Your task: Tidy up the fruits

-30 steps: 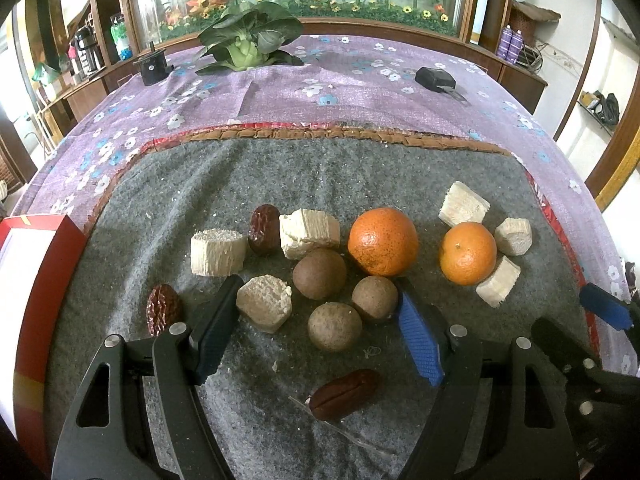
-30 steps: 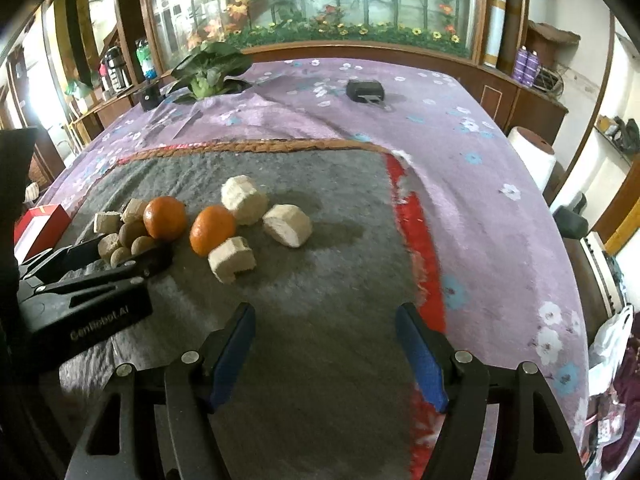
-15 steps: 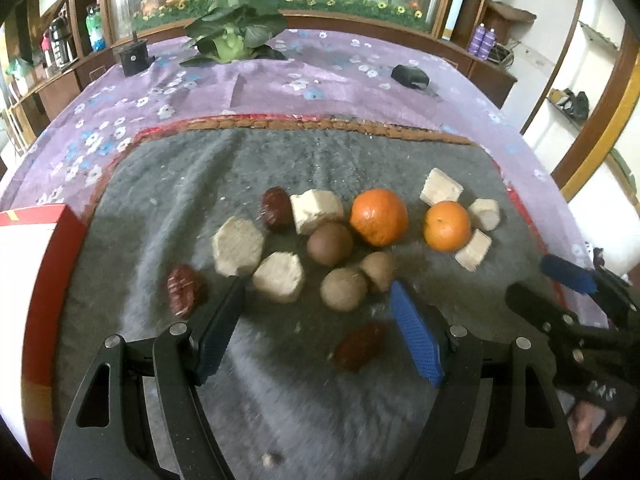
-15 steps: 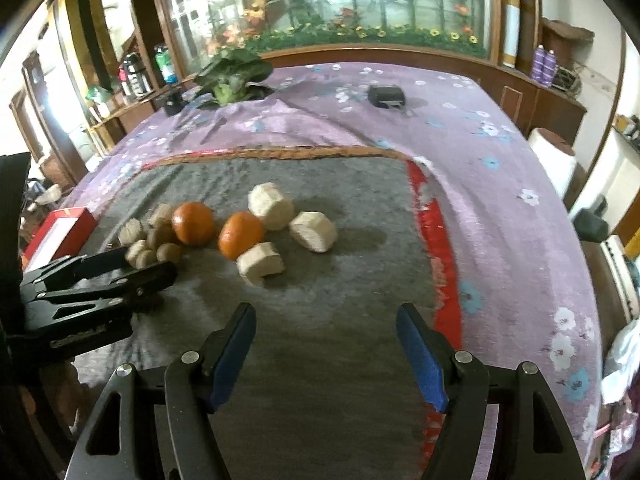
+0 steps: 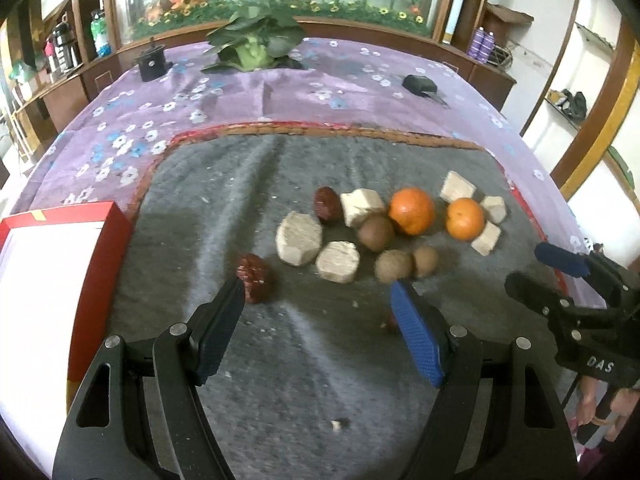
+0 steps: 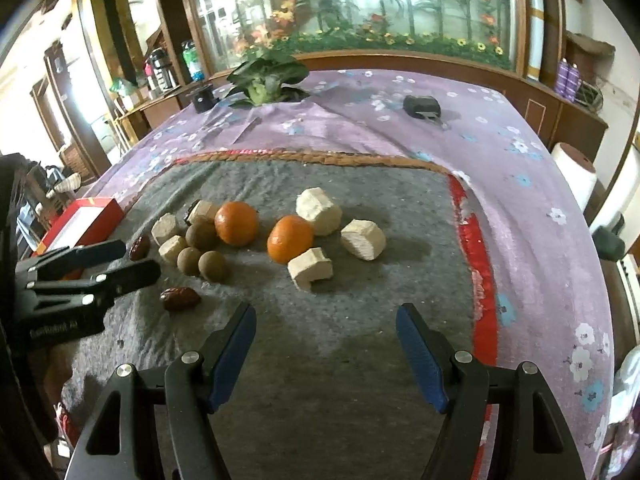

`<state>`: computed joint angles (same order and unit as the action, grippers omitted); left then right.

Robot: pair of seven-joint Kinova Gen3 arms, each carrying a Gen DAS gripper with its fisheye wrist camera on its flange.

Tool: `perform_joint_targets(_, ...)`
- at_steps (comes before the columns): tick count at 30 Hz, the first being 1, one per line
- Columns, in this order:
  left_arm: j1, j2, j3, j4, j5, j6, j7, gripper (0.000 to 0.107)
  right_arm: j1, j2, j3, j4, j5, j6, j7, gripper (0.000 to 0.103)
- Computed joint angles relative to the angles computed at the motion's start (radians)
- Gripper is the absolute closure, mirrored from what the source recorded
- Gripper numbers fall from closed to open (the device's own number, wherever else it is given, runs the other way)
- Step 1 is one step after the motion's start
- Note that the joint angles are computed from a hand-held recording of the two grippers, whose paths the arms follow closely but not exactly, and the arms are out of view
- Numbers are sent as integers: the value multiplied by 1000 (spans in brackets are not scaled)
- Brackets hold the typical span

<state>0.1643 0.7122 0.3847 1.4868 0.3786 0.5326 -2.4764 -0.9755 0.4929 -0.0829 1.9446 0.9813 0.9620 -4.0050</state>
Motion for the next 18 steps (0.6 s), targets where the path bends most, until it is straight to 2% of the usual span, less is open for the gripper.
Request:
perform_joint_targets(6,3,9,-17,-27,-4,15,9,31,4,3,-1,-11,-4,-1,26,32)
perform_joint_targets(10,13,19,-43,-68,-5,48,62,31,6,2,2,-7,3,-14,21,32)
perform_joint_targets(14,29,19,-68,-83,-24,46,100,31,7,5,5,-9,10,-24,23,32)
perform_joint_targets(18,30,19,-64,-74,-54,30,81,31,7,8,6,-14,19,-31,34,32)
